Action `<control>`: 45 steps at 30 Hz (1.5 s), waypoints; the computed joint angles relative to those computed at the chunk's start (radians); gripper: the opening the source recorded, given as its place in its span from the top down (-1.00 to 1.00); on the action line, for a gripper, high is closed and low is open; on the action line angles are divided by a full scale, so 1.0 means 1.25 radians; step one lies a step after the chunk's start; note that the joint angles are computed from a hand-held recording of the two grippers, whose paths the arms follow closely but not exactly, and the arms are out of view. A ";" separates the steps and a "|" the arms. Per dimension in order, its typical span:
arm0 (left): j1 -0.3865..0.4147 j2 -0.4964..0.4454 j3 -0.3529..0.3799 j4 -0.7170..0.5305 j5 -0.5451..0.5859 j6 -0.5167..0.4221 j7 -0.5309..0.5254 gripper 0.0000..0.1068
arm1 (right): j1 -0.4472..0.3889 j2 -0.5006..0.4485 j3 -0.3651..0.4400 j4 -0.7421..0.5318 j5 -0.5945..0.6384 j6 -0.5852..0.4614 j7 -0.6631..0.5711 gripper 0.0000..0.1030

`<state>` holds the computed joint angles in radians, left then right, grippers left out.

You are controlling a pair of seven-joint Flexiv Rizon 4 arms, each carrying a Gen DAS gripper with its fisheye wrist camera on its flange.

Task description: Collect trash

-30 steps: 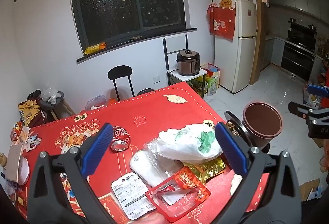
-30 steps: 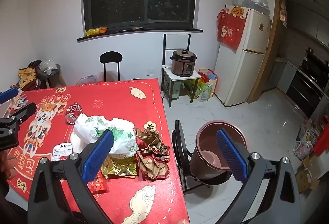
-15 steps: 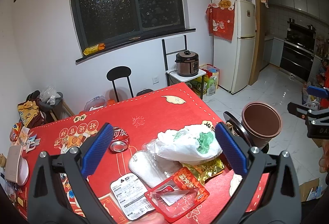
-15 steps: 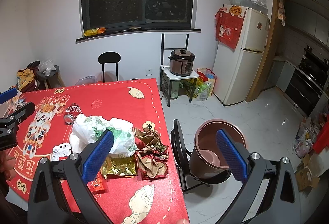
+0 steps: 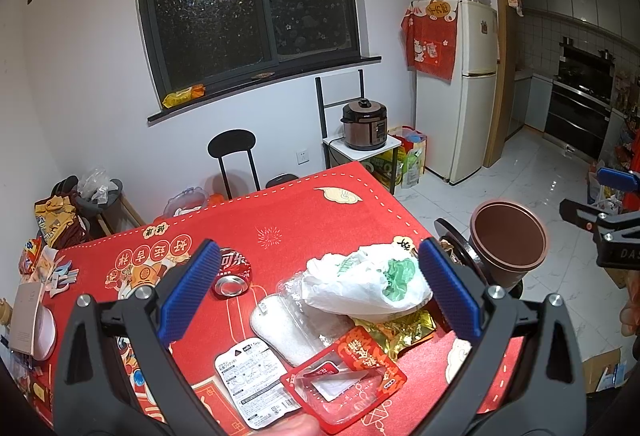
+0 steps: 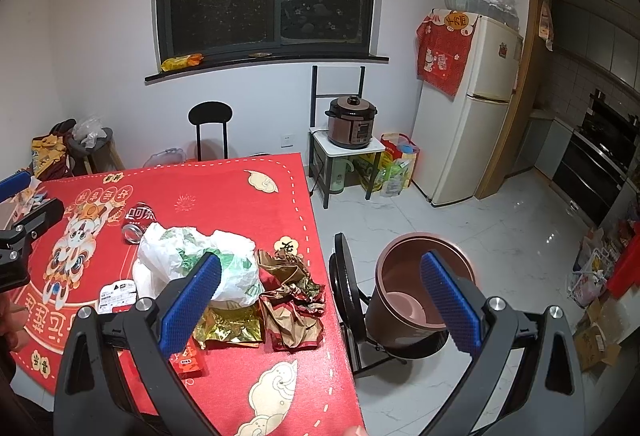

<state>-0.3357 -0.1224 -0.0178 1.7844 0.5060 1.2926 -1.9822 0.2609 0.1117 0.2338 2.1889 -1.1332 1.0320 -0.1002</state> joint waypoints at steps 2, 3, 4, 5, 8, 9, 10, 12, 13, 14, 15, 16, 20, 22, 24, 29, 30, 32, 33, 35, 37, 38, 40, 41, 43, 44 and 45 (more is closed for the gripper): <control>0.000 0.000 -0.001 -0.001 -0.002 -0.001 0.001 -0.83 | 0.000 0.000 0.000 -0.001 0.001 -0.002 -0.001 -0.90; 0.000 0.000 -0.001 -0.001 -0.002 -0.001 0.001 -0.83 | 0.001 0.000 0.000 -0.002 0.001 -0.003 -0.002 -0.90; 0.000 0.000 -0.001 -0.001 -0.001 0.000 0.001 -0.83 | 0.001 0.000 0.000 -0.002 0.003 -0.004 -0.004 -0.90; 0.000 -0.001 -0.001 -0.002 -0.001 -0.001 0.001 -0.83 | 0.001 0.000 0.000 -0.002 0.003 -0.004 -0.004 -0.90; -0.001 -0.001 -0.002 -0.004 -0.003 -0.001 0.003 -0.83 | -0.001 0.001 0.000 -0.001 0.001 -0.002 -0.003 -0.90; -0.001 -0.002 -0.002 -0.005 -0.005 -0.001 0.004 -0.83 | 0.000 0.000 0.000 -0.002 0.001 -0.003 -0.003 -0.90; -0.001 -0.001 -0.002 -0.005 -0.006 -0.001 0.005 -0.83 | 0.000 0.000 0.000 -0.003 0.001 -0.004 -0.003 -0.90; -0.001 -0.001 -0.001 -0.005 -0.006 -0.001 0.004 -0.83 | 0.000 0.000 -0.001 -0.005 0.003 -0.005 -0.007 -0.90; -0.001 -0.001 -0.001 -0.005 -0.006 -0.001 0.005 -0.83 | 0.001 0.000 0.000 -0.006 0.005 -0.008 -0.009 -0.90; -0.002 -0.002 -0.002 -0.007 -0.005 -0.002 0.003 -0.83 | 0.001 0.000 0.000 -0.006 0.005 -0.008 -0.008 -0.90; -0.002 -0.002 -0.001 -0.006 -0.006 -0.002 0.005 -0.83 | 0.000 0.000 -0.001 -0.006 0.006 -0.007 -0.011 -0.90; -0.001 -0.001 -0.001 -0.005 -0.006 -0.001 0.005 -0.83 | 0.000 0.000 -0.001 -0.005 0.006 -0.006 -0.011 -0.90; -0.001 -0.001 -0.001 -0.005 -0.007 0.000 0.005 -0.83 | 0.000 0.000 0.000 -0.005 0.002 -0.006 -0.006 -0.90; -0.002 -0.002 -0.001 -0.006 -0.006 -0.001 0.004 -0.83 | -0.001 0.000 0.000 -0.005 0.002 -0.006 -0.007 -0.90; -0.002 -0.002 -0.001 -0.005 -0.007 0.000 0.005 -0.83 | -0.001 -0.001 0.000 -0.006 0.002 -0.007 -0.007 -0.90; -0.004 -0.005 -0.002 -0.014 -0.007 -0.006 0.005 -0.83 | -0.002 0.000 -0.002 -0.007 0.003 -0.009 -0.008 -0.90; -0.003 -0.005 -0.002 -0.013 -0.009 -0.005 0.007 -0.83 | -0.003 0.000 -0.003 -0.007 0.004 -0.008 -0.010 -0.90; -0.003 -0.005 -0.002 -0.012 -0.014 -0.005 0.009 -0.83 | -0.003 -0.001 -0.001 -0.007 0.002 -0.008 -0.007 -0.90; -0.002 -0.005 -0.003 -0.013 -0.018 -0.006 0.012 -0.83 | -0.003 -0.001 -0.001 -0.006 0.001 -0.009 -0.006 -0.90; -0.001 -0.005 -0.004 -0.015 -0.025 -0.009 0.016 -0.83 | -0.002 -0.002 -0.001 -0.006 0.002 -0.010 -0.005 -0.90; -0.001 -0.005 -0.003 -0.015 -0.027 -0.011 0.016 -0.83 | -0.002 -0.004 -0.002 -0.006 0.006 -0.009 -0.008 -0.90; -0.001 -0.006 -0.004 -0.016 -0.031 -0.013 0.017 -0.83 | -0.001 -0.005 -0.003 -0.007 0.009 -0.009 -0.010 -0.90; 0.004 -0.009 -0.005 -0.013 -0.049 -0.011 0.026 -0.83 | 0.000 -0.009 -0.003 -0.008 0.013 -0.009 -0.012 -0.90; 0.007 -0.010 -0.006 -0.011 -0.062 -0.012 0.032 -0.83 | 0.001 -0.011 -0.003 -0.010 0.016 -0.011 -0.014 -0.90; 0.013 -0.013 -0.007 0.000 -0.087 -0.002 0.045 -0.83 | 0.004 -0.016 -0.004 -0.012 0.017 -0.010 -0.015 -0.90; 0.019 -0.013 -0.010 0.009 -0.112 0.006 0.061 -0.83 | 0.004 -0.019 -0.006 -0.013 0.016 -0.008 -0.015 -0.90; 0.024 -0.013 -0.012 0.020 -0.134 0.018 0.076 -0.83 | 0.003 -0.023 -0.008 -0.014 0.013 -0.001 -0.012 -0.90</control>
